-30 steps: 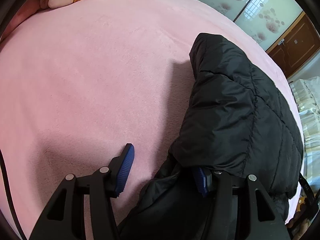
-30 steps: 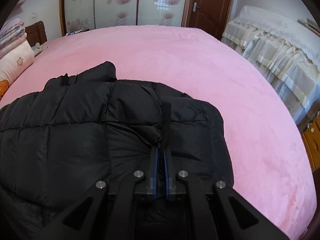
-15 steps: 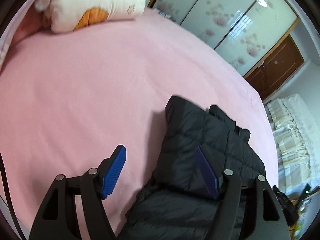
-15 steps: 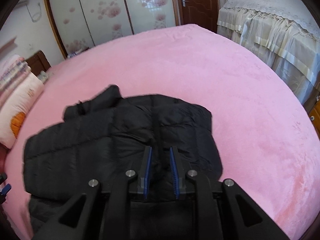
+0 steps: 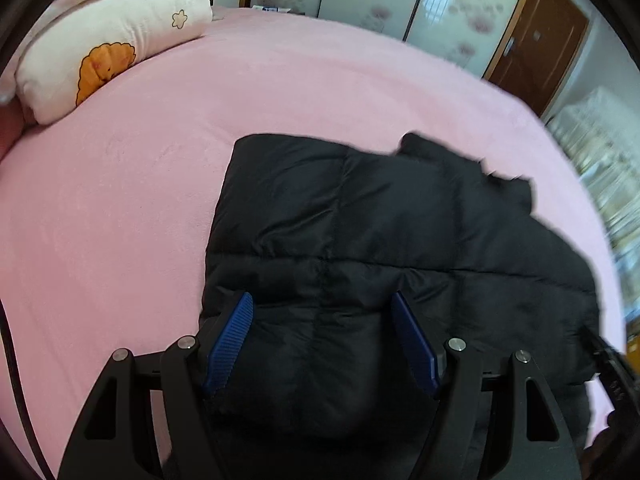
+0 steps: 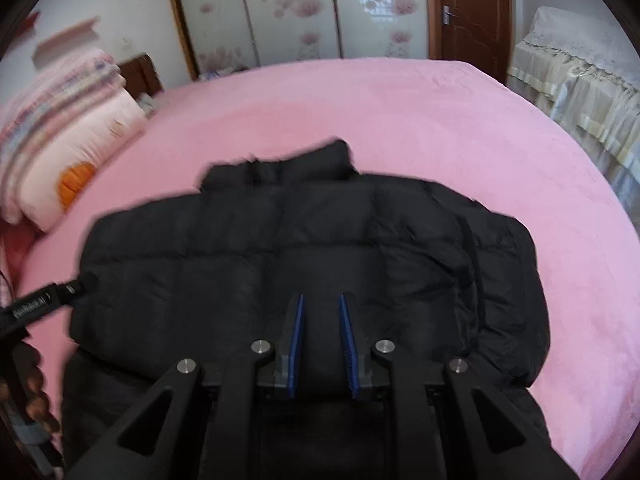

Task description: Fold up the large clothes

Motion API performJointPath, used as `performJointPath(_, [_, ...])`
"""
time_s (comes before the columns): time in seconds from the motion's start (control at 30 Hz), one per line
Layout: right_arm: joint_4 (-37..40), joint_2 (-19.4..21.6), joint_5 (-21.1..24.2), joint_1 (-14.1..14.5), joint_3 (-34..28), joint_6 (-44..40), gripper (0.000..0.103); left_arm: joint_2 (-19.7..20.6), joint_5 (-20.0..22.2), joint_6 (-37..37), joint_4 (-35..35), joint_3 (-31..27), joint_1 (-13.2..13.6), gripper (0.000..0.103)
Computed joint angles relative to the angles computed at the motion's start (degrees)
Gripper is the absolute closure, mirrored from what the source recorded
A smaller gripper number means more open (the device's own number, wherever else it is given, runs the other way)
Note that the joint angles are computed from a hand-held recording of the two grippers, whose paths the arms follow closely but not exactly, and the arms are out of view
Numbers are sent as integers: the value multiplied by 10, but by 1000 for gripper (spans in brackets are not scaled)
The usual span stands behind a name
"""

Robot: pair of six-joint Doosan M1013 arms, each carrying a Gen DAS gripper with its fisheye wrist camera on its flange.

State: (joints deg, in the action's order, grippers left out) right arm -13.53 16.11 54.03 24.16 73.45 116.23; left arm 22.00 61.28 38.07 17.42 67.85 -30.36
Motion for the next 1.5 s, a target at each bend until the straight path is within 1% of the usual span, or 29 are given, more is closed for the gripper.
performJointPath(0.1, [-48, 3, 19, -6, 12, 38, 85, 11, 4, 7, -22, -1, 13, 32])
performJointPath(0.17, [-40, -1, 15, -19, 25, 41, 86, 14, -4, 7, -36, 4, 19, 31])
performJointPath(0.27, [-12, -5, 8, -32, 33, 29, 88, 14, -6, 10, -39, 7, 23, 31])
performJointPath(0.33, [-7, -5, 11, -34, 32, 26, 88, 15, 1, 13, -39, 5, 22, 31])
performJointPath(0.43, [-13, -1, 34, -30, 15, 31, 87, 13, 19, 13, -32, -6, 18, 32])
performJointPath(0.5, [3, -7, 21, -29, 14, 30, 85, 3, 6, 15, -31, -6, 15, 32])
performJointPath(0.53, [11, -13, 0, -27, 14, 28, 85, -2, -5, 14, -23, -5, 13, 32])
performJointPath(0.63, [2, -14, -29, -18, 0, 20, 85, -3, -20, 19, 12, -23, 5, 32])
performJointPath(0.73, [21, 6, -45, -8, -37, -15, 85, 14, -12, 31, 23, -54, 3, 32])
performJointPath(0.77, [20, 14, -45, -5, -48, -19, 85, 24, -3, 34, 27, -68, 3, 32])
performJointPath(0.87, [20, 43, -44, 6, -83, -41, 85, 51, 6, 41, 23, -98, 6, 32])
performJointPath(0.93, [1, 63, -36, 13, -101, -41, 85, 68, 23, 39, 30, -115, 8, 32])
performJointPath(1.0, [-11, 82, -14, 13, -117, -35, 85, 82, 33, 37, 34, -125, 12, 32])
performJointPath(1.03, [-21, 93, 1, 11, -127, -27, 85, 86, 35, 37, 32, -127, 14, 32])
performJointPath(1.07, [-31, 98, 6, 9, -128, -20, 85, 90, 40, 33, 33, -129, 17, 32])
performJointPath(1.17, [-63, 102, 19, -3, -118, 13, 85, 101, 52, 29, 25, -134, 26, 32])
performJointPath(1.2, [-60, 99, 20, -9, -109, 18, 88, 103, 56, 27, 19, -133, 29, 32])
performJointPath(1.27, [-27, 92, 11, -25, -93, 16, 88, 104, 56, 27, 16, -128, 33, 32])
performJointPath(1.37, [-41, 90, 16, -29, -85, 30, 88, 106, 55, 29, 21, -122, 34, 30])
performJointPath(1.5, [-33, 86, 17, -35, -79, 44, 89, 108, 59, 29, 24, -122, 34, 30])
